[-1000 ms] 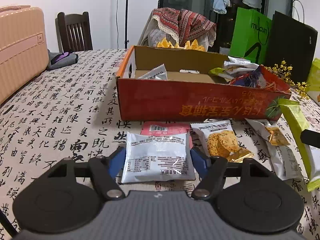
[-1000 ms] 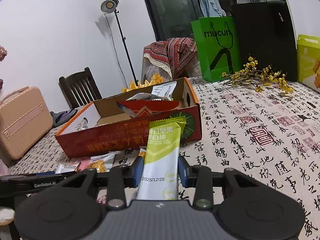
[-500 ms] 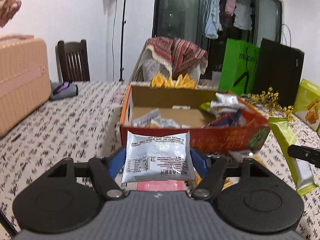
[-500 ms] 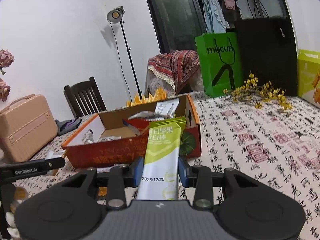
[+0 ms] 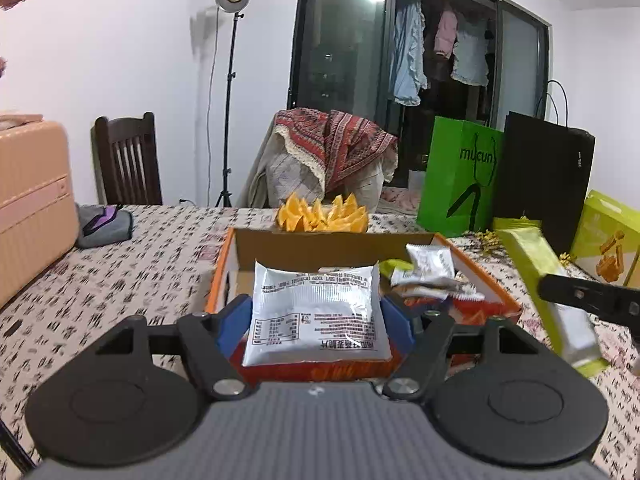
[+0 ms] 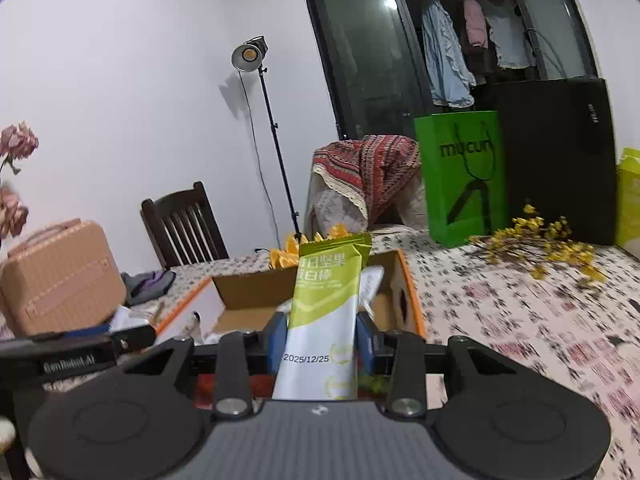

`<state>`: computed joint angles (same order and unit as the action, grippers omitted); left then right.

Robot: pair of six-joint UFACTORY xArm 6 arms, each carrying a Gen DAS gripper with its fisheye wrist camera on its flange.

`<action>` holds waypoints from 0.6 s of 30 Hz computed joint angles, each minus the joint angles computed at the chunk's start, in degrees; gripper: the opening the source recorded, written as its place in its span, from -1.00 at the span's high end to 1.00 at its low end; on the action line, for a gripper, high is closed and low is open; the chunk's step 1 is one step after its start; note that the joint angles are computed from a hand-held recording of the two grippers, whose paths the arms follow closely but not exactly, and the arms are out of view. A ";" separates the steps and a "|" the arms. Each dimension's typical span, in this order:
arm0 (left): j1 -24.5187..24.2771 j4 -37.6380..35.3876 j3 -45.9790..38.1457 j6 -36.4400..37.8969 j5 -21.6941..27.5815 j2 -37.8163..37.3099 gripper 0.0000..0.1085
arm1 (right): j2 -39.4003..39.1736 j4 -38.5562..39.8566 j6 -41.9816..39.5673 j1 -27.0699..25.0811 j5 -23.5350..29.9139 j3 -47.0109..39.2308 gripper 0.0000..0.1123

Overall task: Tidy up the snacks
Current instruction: 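Lift both held snacks and carry them over the orange box, then lower both snacks into the box and open both grippers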

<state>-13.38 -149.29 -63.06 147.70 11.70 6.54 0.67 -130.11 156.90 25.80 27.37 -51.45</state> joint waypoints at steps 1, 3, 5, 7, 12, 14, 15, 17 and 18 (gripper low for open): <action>-0.29 0.72 -1.30 -0.96 -0.60 0.75 -0.33 | 0.81 -0.81 0.76 -0.74 -1.44 -1.63 0.36; -0.77 3.13 -3.59 -3.76 -1.40 2.21 -0.33 | 2.87 -3.26 3.31 -2.33 -4.66 -5.49 0.36; -1.08 3.95 -6.39 -5.21 -2.57 3.98 -0.33 | 5.14 -5.49 5.89 -3.68 -7.76 -9.57 0.36; -1.32 5.55 -9.72 -8.27 -3.85 6.20 -0.33 | 8.19 -7.12 7.89 -4.94 -11.09 -14.53 0.36; -2.10 12.95 -17.60 -18.30 -6.16 12.14 -0.33 | 16.79 1.48 -1.18 -7.15 -16.89 -26.07 0.36; -2.13 12.66 -20.46 -18.43 -6.59 14.36 -0.33 | 20.09 6.10 -6.28 -7.60 -18.35 -29.87 0.36; -2.05 10.32 -22.02 -16.46 -7.04 15.48 -0.33 | 21.99 8.13 -8.63 -7.86 -19.20 -32.15 0.36; -1.67 6.42 -24.58 -13.73 -6.84 17.77 -0.33 | 24.71 11.32 -12.38 -7.92 -19.42 -35.05 0.35; -1.61 6.08 -25.27 -13.50 -6.70 18.63 -0.33 | 26.15 12.70 -13.77 -7.89 -19.23 -36.42 0.35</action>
